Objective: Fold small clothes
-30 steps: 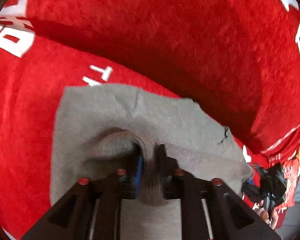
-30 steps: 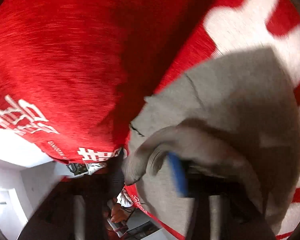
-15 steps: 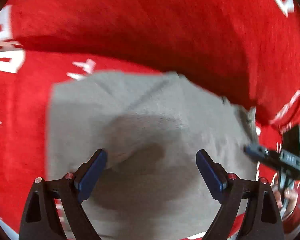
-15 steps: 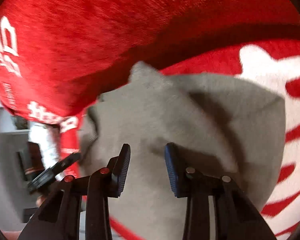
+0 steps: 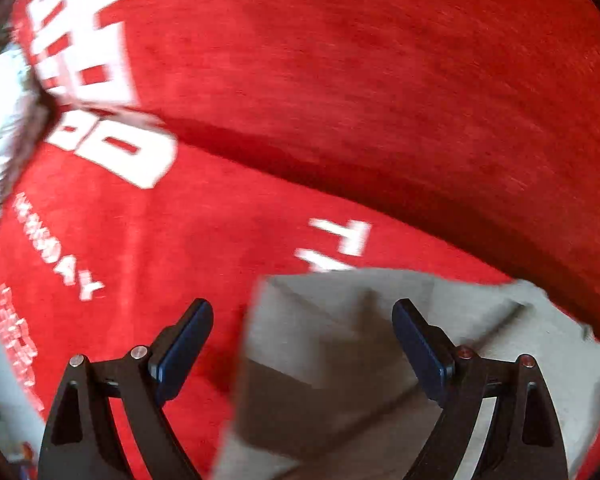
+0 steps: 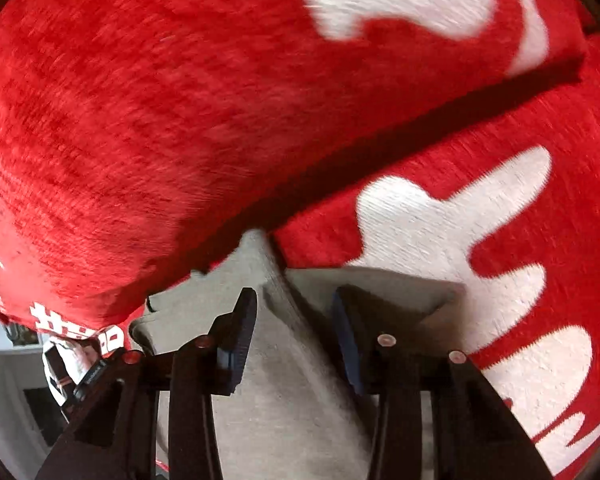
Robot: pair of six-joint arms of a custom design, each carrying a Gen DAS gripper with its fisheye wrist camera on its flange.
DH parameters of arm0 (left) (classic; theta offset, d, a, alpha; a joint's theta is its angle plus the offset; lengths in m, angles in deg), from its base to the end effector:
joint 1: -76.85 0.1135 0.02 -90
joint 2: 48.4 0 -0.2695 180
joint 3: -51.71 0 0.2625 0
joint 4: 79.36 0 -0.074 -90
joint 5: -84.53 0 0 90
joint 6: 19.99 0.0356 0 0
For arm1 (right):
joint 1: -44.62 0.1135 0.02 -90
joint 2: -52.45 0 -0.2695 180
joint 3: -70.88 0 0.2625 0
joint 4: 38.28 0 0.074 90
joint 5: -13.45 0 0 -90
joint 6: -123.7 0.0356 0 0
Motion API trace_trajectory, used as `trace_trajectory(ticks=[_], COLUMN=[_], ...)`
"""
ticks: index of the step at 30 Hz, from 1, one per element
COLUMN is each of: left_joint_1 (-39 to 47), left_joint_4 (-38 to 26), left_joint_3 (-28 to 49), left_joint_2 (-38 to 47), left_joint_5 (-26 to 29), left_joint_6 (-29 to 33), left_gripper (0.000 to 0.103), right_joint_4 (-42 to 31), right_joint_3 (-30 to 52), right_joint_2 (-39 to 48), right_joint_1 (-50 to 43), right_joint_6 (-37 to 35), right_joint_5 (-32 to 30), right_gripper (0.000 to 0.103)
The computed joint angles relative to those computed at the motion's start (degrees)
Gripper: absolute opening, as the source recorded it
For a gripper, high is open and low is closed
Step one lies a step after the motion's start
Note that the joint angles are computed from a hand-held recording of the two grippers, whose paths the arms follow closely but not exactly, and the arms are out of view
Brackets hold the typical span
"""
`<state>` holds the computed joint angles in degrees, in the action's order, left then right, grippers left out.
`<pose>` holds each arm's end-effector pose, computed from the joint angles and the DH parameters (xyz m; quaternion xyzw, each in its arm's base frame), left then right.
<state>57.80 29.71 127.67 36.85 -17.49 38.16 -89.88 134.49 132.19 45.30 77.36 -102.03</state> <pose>0.2626 -0.0828 0.2325 -0.1193 0.9837 0.0578 0.1214 0.2642 0.0185 0.2075 0.3110 0.9061 0.2715 0.0928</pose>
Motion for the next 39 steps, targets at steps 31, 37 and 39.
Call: trace_trajectory(ticks=[31, 37, 39], left_joint_1=[15.1, 23.2, 27.0], left_joint_4=[-2.8, -19.1, -23.5], left_joint_3=[-6.3, -11.2, -13.3], left_joint_2=[-12.4, -23.5, -26.5], left_joint_5=[18.1, 29.3, 31.7], left_joint_6=[27.7, 36.2, 40.3], left_gripper=[0.091, 0.091, 0.083], right_joint_4=[0.8, 17.4, 28.4], right_joint_3=[-7.9, -12.0, -14.8], right_joint_2=[-21.8, -21.2, -16.4], right_joint_1=[29.6, 51.6, 59.9], right_joint_6=[29.0, 51.1, 60.8], right_joint_5=[11.8, 16.0, 18.9], right_gripper=[0.061, 0.071, 0.071])
